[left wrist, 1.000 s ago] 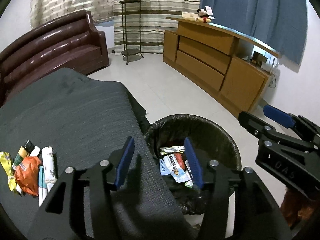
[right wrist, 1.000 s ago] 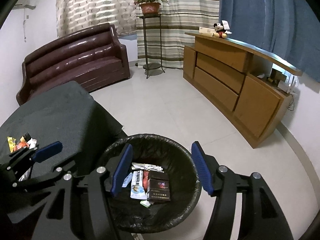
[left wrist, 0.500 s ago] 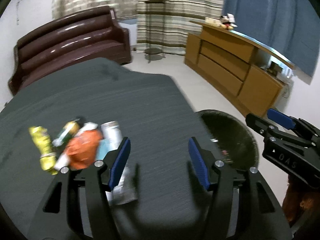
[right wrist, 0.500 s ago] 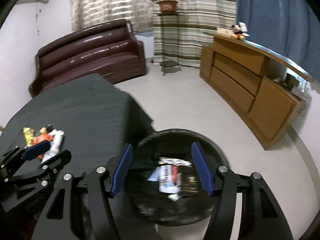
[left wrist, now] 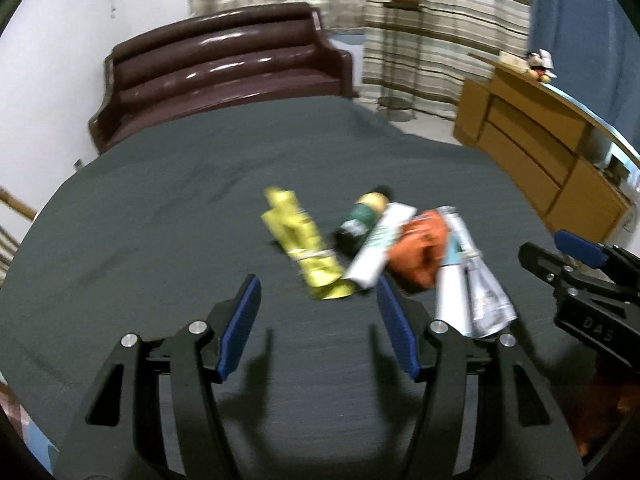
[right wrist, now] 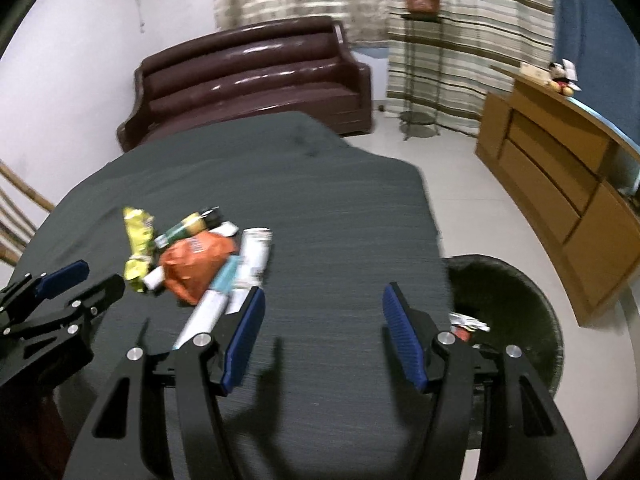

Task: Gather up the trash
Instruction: 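Move both tools back over the trash on the table, then grasp the silver-white string-tied tube with the right gripper, then grasp the yellow wrapper with the left gripper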

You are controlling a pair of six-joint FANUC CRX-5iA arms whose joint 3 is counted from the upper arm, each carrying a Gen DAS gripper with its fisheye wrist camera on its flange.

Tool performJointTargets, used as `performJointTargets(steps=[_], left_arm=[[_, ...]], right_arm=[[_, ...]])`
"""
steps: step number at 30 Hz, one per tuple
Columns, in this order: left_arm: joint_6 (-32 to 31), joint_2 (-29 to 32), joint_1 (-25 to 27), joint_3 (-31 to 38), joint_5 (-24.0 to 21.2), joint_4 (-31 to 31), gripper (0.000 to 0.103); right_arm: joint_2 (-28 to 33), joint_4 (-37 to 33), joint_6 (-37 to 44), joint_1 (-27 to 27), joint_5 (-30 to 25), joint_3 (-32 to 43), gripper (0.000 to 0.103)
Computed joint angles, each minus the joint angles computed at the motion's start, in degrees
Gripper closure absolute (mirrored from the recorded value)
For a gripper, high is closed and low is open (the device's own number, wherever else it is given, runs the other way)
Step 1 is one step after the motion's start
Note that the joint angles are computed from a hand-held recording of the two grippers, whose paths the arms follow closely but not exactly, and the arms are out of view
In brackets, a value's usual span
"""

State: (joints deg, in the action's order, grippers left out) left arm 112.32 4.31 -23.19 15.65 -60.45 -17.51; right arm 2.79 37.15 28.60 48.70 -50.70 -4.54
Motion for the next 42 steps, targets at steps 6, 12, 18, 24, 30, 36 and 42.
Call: performJointTargets(steps=[6,12,18,24,30,36,42], left_arm=[[0.5,-0.8,2.0,-1.2,-0.2,0.8,0.044],[-0.6,-1.0,2.9,-2.3,1.1,2.8,0.044],[-2.6,-1.6,4.1,-4.1,2.7,5.3,0.044],[-3.0,-1.2,4.1,-3.9,3.0,6.3,0.044],[-3.1,-0.4,3.1,-2.9,3.0,5.9,0.043],[-3.0,1.1,3.7,-1.3,2.0,6.4,0.043],[-3.5,3.3,4.5,0.9,0.6,7.0,0.043]], right_arm=[[2.9,-3.0,4.4,0.6,-1.3,3.7,0.046],[5.3,-6.6,7.7,0.5,-4.3,7.2,0.058],[6.7,-9.0,8.7,0.4,-5.5,9.4,0.064],[6.4,-10.5,10.1,0.3,-4.7,9.5,0.085],[5.1,-9.4,7.7,0.1,-3.9,7.5,0.086],[4.6,-7.3,6.1,-0.1,-3.4,6.5,0.086],[5.2,-6.8,5.7,-0.7,-2.6,7.1,0.086]])
